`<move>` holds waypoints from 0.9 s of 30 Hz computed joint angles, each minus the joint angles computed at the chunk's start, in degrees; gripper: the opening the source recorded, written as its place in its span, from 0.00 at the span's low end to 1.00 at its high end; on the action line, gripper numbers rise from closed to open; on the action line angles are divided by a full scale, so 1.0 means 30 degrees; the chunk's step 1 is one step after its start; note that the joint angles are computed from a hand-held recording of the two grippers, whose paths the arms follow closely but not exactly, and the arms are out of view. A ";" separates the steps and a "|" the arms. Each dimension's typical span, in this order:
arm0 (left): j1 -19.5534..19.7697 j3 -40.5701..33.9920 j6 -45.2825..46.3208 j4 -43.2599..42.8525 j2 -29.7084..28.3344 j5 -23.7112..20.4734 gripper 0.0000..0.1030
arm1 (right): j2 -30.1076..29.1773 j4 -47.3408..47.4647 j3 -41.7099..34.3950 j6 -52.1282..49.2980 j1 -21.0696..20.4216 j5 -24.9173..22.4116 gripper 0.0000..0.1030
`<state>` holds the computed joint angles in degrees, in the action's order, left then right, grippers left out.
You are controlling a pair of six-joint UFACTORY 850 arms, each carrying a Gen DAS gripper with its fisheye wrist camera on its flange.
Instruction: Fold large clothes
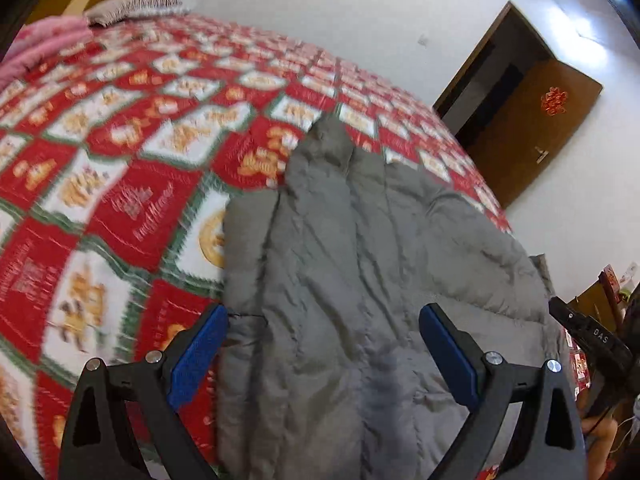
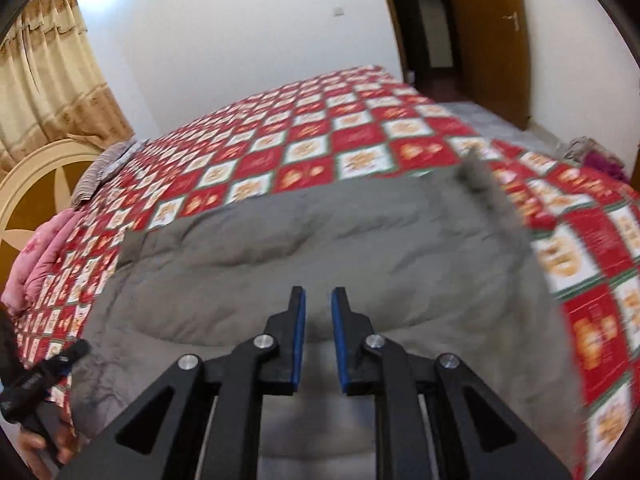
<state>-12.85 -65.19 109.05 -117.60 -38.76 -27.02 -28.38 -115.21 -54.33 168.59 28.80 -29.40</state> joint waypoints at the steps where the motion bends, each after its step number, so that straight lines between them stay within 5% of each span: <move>1: -0.0050 -0.0419 -0.1152 0.0724 -0.0403 0.0193 0.94 | -0.0475 -0.0340 -0.0423 0.0392 0.0008 0.0240 0.18; 3: 0.0111 -0.0859 -0.2880 0.1775 -0.1004 -0.0405 0.94 | -0.1282 -0.1653 -0.0921 0.1800 -0.0001 0.0541 0.18; 11: 0.0688 -0.0457 -0.1669 0.0186 -0.1409 -0.3600 0.94 | -0.3287 0.0714 -0.2267 -0.1283 0.0513 -0.0517 0.13; 16: 0.0650 -0.0633 -0.2796 0.1550 -0.1758 -0.5920 0.92 | -0.3596 0.1468 -0.2531 -0.2351 0.0617 -0.0678 0.13; 19: 0.0338 -0.0928 -0.3008 0.1666 -0.1996 -0.5931 0.66 | -0.3592 0.1141 -0.2485 -0.2005 0.0576 -0.0618 0.13; 21: 0.0561 -0.1256 -0.4275 0.2135 -0.2467 -0.7274 0.45 | -0.3626 0.1782 -0.2588 -0.2729 0.0688 -0.0804 0.13; 23: 0.0813 -0.1354 -0.5116 0.2268 -0.2716 -0.8289 0.40 | -0.3659 0.2462 -0.2797 -0.3583 0.0719 -0.0733 0.13; 27: 0.0764 -0.0841 -0.4111 0.1921 -0.2182 -0.7619 0.36 | -0.3240 0.4418 -0.3008 -0.5793 0.1527 -0.2320 0.16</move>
<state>-10.56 -67.71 96.71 -111.84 -45.30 -49.87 -38.10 -101.96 -63.36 151.22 33.38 -36.36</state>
